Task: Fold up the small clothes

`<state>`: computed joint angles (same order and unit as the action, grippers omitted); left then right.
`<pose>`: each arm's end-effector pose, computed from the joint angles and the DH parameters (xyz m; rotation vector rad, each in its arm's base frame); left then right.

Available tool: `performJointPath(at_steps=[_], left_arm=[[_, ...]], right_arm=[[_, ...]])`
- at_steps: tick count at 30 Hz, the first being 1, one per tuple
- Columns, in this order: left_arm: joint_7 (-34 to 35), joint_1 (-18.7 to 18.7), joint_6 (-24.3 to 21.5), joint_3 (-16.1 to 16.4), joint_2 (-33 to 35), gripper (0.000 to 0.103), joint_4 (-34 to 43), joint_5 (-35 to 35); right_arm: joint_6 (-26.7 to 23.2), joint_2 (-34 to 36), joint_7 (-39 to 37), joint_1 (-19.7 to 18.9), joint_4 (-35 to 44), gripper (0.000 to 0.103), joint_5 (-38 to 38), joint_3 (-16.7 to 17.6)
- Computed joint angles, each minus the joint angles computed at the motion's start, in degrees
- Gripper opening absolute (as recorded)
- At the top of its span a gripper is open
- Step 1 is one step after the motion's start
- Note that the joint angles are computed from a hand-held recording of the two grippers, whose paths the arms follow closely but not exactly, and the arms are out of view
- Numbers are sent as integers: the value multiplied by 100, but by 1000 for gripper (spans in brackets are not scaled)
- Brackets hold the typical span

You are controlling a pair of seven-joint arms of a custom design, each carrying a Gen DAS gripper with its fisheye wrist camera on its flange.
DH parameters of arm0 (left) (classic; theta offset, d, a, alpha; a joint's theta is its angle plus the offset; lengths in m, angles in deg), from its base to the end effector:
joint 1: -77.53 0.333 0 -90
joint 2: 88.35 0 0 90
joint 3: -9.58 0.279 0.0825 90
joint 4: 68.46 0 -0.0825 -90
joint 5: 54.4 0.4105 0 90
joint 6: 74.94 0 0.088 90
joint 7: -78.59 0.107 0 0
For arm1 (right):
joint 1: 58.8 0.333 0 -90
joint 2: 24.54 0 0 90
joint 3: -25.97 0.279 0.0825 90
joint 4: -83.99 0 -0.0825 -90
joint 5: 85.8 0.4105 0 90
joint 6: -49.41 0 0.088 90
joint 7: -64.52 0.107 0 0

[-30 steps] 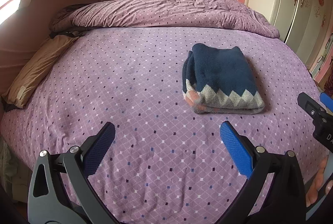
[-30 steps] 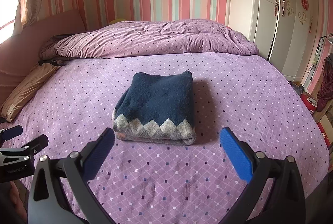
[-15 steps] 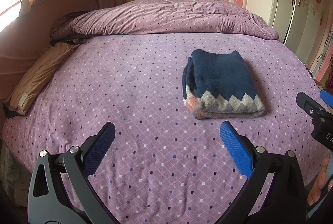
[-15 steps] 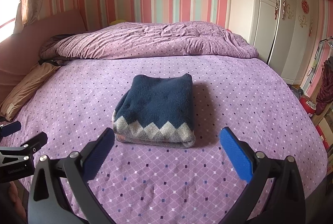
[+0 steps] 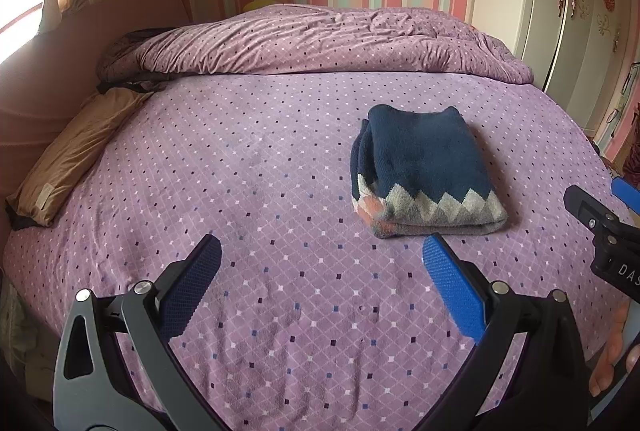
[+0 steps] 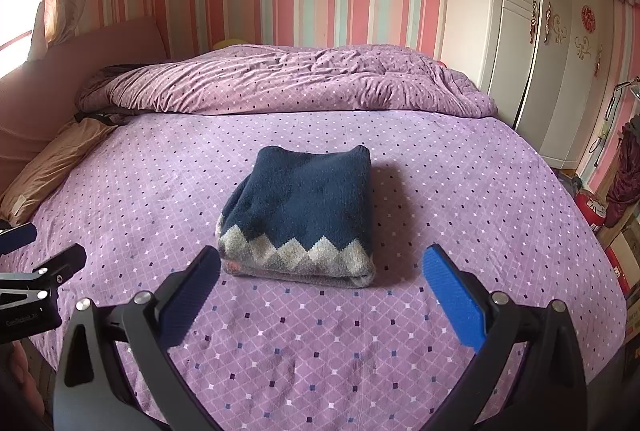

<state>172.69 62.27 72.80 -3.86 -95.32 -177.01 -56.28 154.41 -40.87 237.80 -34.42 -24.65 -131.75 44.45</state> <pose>0.5284 -0.2963 0.6056 -1.2360 2.2401 -0.9136 0.4133 0.3312 0.6260 -1.1938 2.1876 -1.0454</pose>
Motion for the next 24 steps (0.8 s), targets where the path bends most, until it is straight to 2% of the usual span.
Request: performJointPath(at_steps=[24], left_arm=[[59, 4, -270, 6, 94, 100, 161, -130]], right_arm=[[10, -60, -51, -23, -48, 101, 24, 6]])
